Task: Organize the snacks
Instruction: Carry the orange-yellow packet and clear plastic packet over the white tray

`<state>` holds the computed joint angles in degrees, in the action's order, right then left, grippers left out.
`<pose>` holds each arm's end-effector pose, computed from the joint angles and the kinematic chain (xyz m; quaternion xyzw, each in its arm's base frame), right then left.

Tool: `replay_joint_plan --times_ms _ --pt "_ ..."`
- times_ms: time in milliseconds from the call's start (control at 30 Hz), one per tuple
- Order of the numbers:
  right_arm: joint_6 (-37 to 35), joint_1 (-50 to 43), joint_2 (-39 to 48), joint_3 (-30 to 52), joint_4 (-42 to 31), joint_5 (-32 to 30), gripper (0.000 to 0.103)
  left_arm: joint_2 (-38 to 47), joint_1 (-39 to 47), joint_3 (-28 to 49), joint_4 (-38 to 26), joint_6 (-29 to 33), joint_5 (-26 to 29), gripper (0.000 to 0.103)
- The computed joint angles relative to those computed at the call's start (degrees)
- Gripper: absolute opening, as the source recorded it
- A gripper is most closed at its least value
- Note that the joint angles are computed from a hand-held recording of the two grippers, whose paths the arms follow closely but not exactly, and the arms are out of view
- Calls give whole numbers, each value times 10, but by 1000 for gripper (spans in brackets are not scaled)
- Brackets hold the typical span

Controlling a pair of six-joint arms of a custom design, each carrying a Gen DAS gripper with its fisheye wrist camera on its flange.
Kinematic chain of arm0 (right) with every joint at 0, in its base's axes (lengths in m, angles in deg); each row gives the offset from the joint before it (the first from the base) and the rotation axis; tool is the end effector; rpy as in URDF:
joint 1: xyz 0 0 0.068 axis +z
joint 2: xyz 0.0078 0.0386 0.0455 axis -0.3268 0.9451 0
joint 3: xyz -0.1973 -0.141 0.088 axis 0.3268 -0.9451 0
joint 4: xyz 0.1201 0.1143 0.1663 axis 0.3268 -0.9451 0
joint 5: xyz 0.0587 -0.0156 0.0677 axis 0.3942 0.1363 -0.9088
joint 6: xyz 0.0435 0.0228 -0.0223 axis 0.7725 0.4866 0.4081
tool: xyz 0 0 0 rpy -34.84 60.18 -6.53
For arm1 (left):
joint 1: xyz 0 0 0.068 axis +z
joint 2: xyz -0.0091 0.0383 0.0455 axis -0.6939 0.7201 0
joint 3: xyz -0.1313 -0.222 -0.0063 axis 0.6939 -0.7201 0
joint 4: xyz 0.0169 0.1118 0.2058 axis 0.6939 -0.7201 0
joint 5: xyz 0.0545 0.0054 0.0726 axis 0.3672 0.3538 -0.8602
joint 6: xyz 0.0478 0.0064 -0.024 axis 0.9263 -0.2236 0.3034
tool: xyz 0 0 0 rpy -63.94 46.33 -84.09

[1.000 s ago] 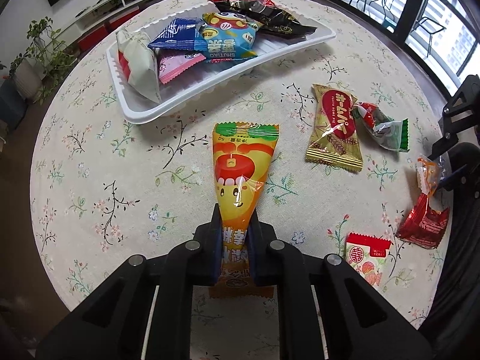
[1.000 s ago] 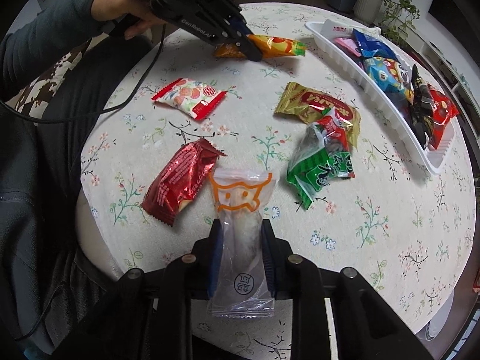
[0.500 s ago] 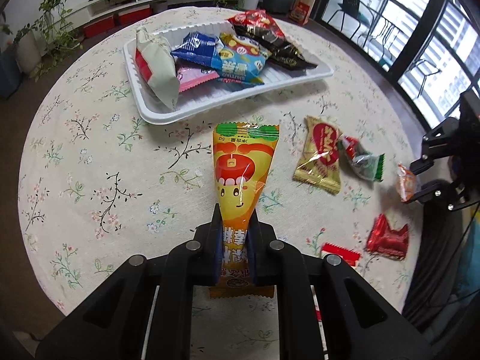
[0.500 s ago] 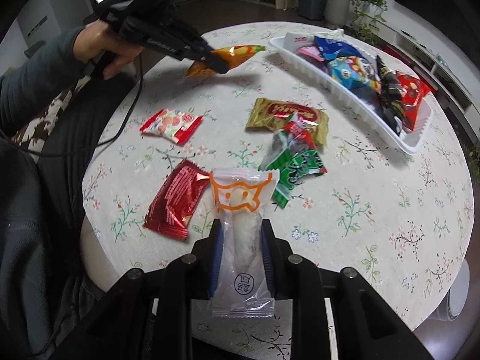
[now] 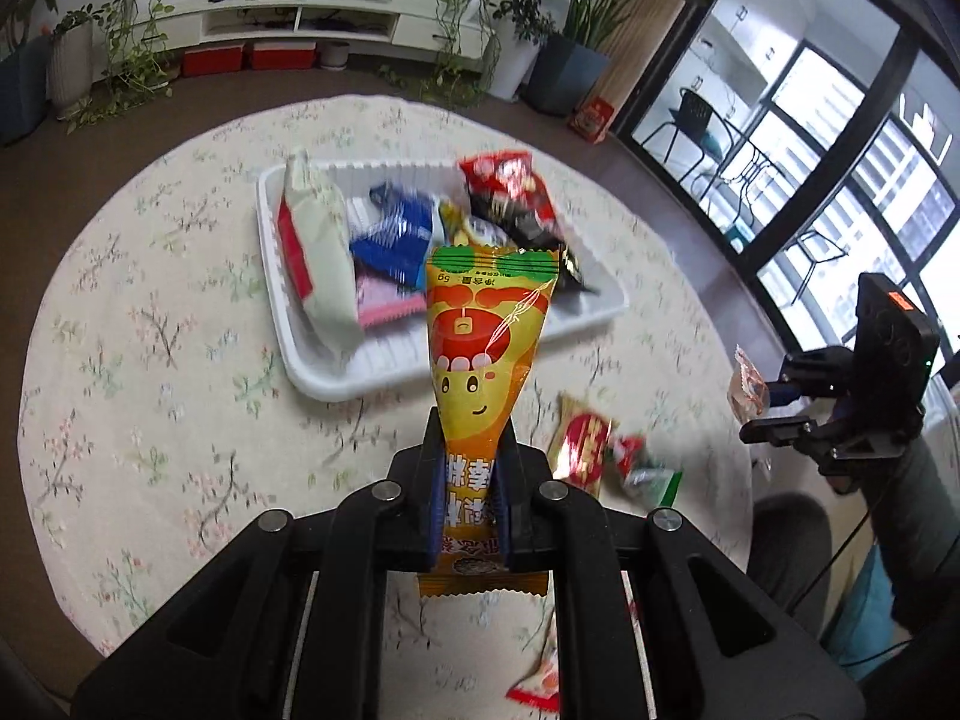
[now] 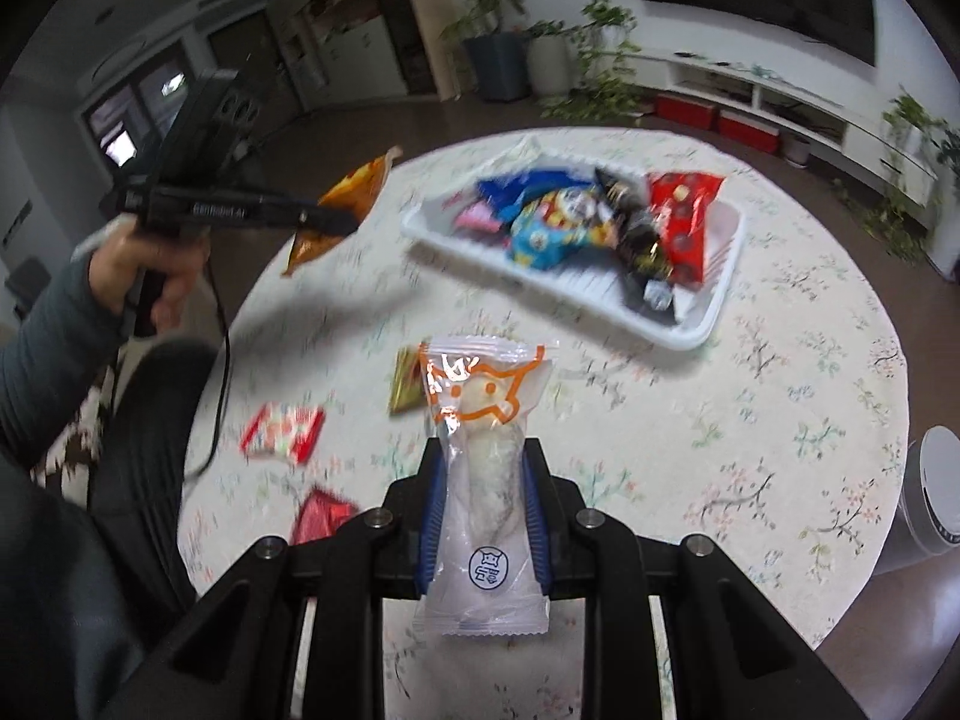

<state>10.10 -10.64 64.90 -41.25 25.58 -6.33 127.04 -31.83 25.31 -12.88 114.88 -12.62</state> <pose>0.1757 0.0373 0.0809 -0.1371 0.9351 0.1666 0.2813 0.3556 0.0525 0.0857 0.3119 0.8824 -0.2755 0.2193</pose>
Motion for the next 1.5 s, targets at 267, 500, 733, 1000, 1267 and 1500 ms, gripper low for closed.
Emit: replay_joint_plan --times_ms 267,500,733,1000,1267,1500 --pt "105 -19 38 139 -35 3 26 55 -45 183 -78 -107 35 11" --pt "184 -32 141 282 -50 27 26 126 -89 342 -113 -188 16 11" --pt "223 -20 272 388 -43 51 26 222 -137 495 -132 -244 -36 11" --pt "235 -21 369 449 -41 77 26 305 -155 569 -125 -259 -62 11" --pt "233 -12 400 472 -48 109 26 355 -161 629 -135 -267 -76 11" --pt "226 3 418 501 -69 138 26 349 -175 593 -113 -255 -103 12"
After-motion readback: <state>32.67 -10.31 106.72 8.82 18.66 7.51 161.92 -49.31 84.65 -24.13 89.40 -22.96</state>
